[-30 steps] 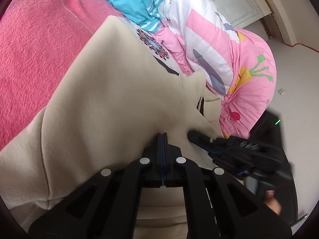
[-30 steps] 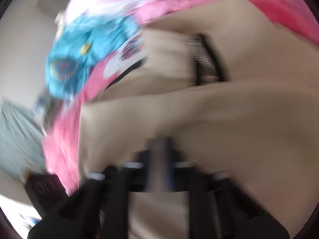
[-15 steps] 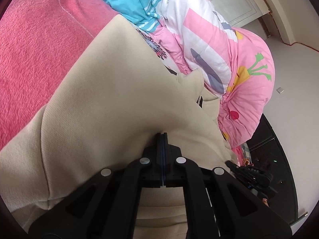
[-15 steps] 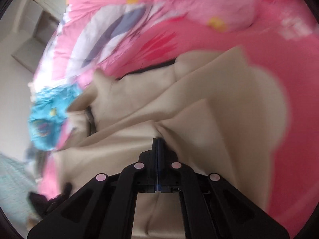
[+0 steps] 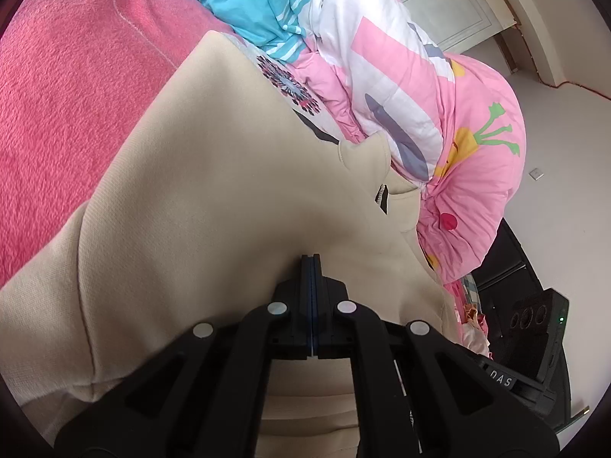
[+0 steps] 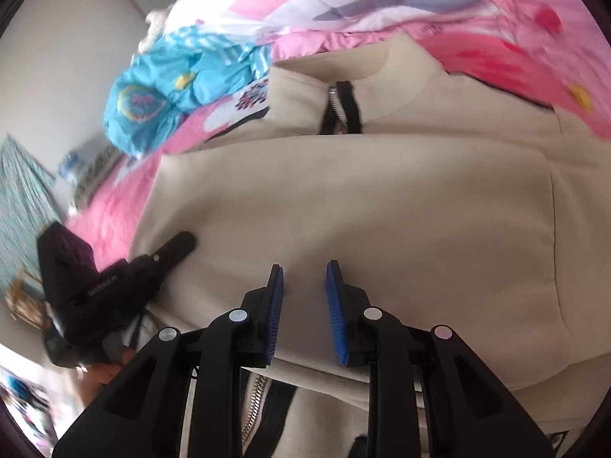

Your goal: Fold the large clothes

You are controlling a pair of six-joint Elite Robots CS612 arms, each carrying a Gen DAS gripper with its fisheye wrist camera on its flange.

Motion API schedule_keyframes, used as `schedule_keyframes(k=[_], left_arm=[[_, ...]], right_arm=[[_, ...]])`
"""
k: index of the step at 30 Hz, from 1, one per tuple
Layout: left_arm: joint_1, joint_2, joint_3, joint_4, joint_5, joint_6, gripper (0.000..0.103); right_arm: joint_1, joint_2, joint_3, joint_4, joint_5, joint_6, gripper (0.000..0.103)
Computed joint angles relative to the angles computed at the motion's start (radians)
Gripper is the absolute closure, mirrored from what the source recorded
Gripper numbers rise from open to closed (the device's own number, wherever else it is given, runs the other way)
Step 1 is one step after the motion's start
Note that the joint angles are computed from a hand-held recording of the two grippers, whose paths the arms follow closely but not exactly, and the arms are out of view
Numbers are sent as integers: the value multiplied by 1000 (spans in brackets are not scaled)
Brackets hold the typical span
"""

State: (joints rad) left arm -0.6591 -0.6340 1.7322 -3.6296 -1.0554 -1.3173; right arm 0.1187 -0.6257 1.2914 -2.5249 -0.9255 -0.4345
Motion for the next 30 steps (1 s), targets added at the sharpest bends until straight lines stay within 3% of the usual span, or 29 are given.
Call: schedule_keyframes(k=[3, 4, 7, 9, 12, 17, 20, 21, 23, 26, 27, 29, 30], left_arm=[[0, 0, 0, 0, 0, 0, 101], [0, 0, 0, -1, -1, 1, 101], [1, 0, -1, 1, -3, 0, 101], [1, -6, -1, 24, -4, 0, 101], [-4, -25, -6, 111, 11, 8, 101], [-11, -65, -35, 343, 35, 33, 101], [-8, -93, -40, 437, 8, 48, 101], [-11, -103, -37, 446, 12, 75, 100], [-23, -120, -33, 469, 51, 142, 84], [-31, -128, -60, 465, 110, 281, 72], [-27, -127, -75, 470, 115, 302, 68], [-3, -114, -133, 484, 98, 348, 56], [7, -105, -160, 496, 91, 363, 55]], right_arm=[[-17, -2, 7, -4, -8, -28, 85], [-20, -5, 14, -7, -11, -25, 93], [-46, -4, 9, 31, 9, 32, 103], [-67, 5, -6, 72, 55, 107, 103], [-86, 13, -13, 110, 98, 166, 103], [-80, -13, 33, 24, 16, 163, 103], [-79, -29, 42, 30, -9, 167, 103], [-78, -37, 48, 20, -18, 182, 98], [-73, -58, 77, -75, -54, 186, 70], [-59, -75, 92, -229, -95, 163, 56], [-52, -69, 71, -239, -95, 167, 52], [-31, -35, -12, -222, -110, 198, 35], [-20, -17, -55, -205, -133, 199, 35]])
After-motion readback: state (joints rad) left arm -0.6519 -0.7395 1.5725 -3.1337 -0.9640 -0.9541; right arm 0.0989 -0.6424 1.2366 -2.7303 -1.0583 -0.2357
